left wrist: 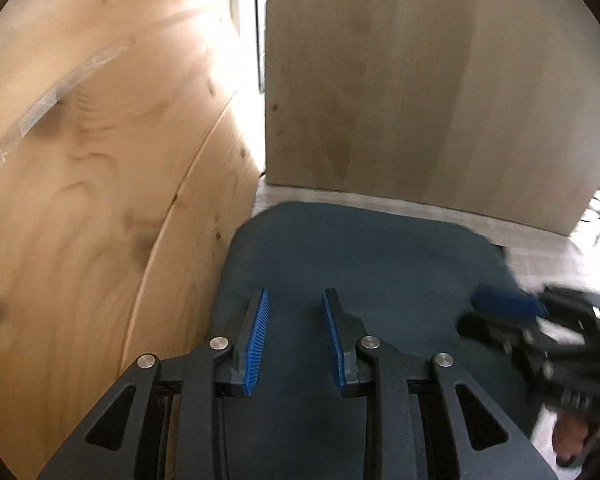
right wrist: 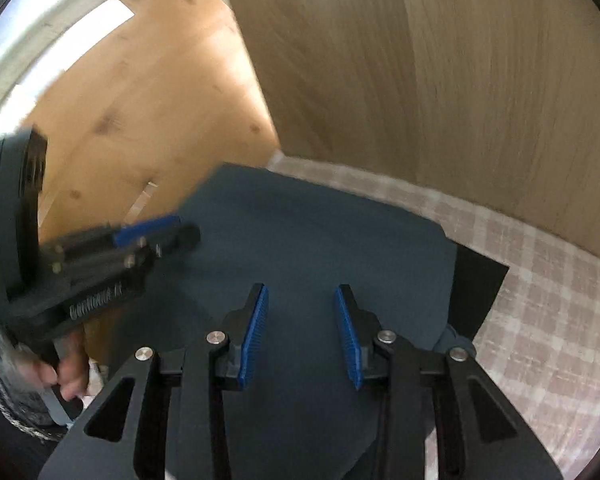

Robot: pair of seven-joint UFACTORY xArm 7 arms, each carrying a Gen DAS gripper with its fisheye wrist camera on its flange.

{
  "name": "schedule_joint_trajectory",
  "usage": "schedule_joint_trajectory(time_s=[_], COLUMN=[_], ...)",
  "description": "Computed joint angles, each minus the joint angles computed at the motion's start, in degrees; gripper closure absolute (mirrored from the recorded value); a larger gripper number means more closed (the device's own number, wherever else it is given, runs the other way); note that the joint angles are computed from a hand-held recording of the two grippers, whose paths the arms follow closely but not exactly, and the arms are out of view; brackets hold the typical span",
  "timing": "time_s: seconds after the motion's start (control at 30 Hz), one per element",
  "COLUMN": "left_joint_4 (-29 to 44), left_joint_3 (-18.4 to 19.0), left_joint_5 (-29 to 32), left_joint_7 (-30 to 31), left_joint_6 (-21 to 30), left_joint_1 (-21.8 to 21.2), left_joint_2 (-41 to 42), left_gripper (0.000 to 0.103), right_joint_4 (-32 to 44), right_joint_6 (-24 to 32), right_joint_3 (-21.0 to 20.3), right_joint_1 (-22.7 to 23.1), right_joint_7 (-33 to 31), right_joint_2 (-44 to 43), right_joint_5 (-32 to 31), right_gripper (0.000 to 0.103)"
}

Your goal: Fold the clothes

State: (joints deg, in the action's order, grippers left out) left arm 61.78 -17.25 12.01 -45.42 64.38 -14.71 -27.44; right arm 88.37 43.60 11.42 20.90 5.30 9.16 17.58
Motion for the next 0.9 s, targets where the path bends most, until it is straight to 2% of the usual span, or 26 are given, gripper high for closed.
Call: schedule_joint_trajectory(time_s=[0.07, 0.2, 0.27, 0.4, 0.67, 0.73, 0.77, 0.9], left_joint_4=[1.3, 2.0, 0.1, -2.8, -8.6, -8.9, -8.8, -5.6], left_joint_3=[0.5, 0.9, 1.1, -1.3, -6.4, -6.5, -6.8, -9.5], left_joint_5=[0.4, 0.1, -1.1, -4.9, -14.3, -16.5, -17.5, -19.5], left_joint_7=[0.6, -0.4, 0.0, -1.2, -9.9, -11.7, -12.9, -17.6], left_joint_6=[1.8, 4.2, 4.0, 7.5, 19.2, 20.7, 21.7, 27.3], left_joint_1=[0.8, 0.5, -0.5, -2.1, -4.9, -5.7, -6.0, -5.7], left_joint_2=[3.1, 1.4, -4.1, -12.8, -22.0, -23.9, -24.8, -26.3], left_gripper=[0.077, 0.079, 0.079, 0.074, 0.073, 0.064, 0.062, 0.062], right_joint_4=[-0.4, -0.3, -1.9, -7.2, -18.1, -21.6, -23.2, -26.2], right_joint_6=[0.2, 1.4, 1.4, 0.8, 1.9, 2.8, 3.3, 10.6], right_joint_3=[-0.4, -0.2, 0.0, 0.1, 0.4, 0.7, 0.8, 0.2], right_joint_1=[-0.1, -1.0, -1.2, -0.8, 2.4, 3.2, 3.6, 4.3], right_joint_7=[1.0, -0.3, -2.2, -8.3, -6.9, -7.1, -7.2, -6.9], right_joint_2=[1.0, -0.4, -2.9, -9.1, -16.5, -20.5, -22.5, -28.7], right_joint_5=[-0.6, 1.1, 2.5, 7.9, 5.2, 2.7, 1.5, -0.9], right_gripper=[0.069, 0.069, 0.069, 0.065, 0.064, 0.063, 0.062, 0.061])
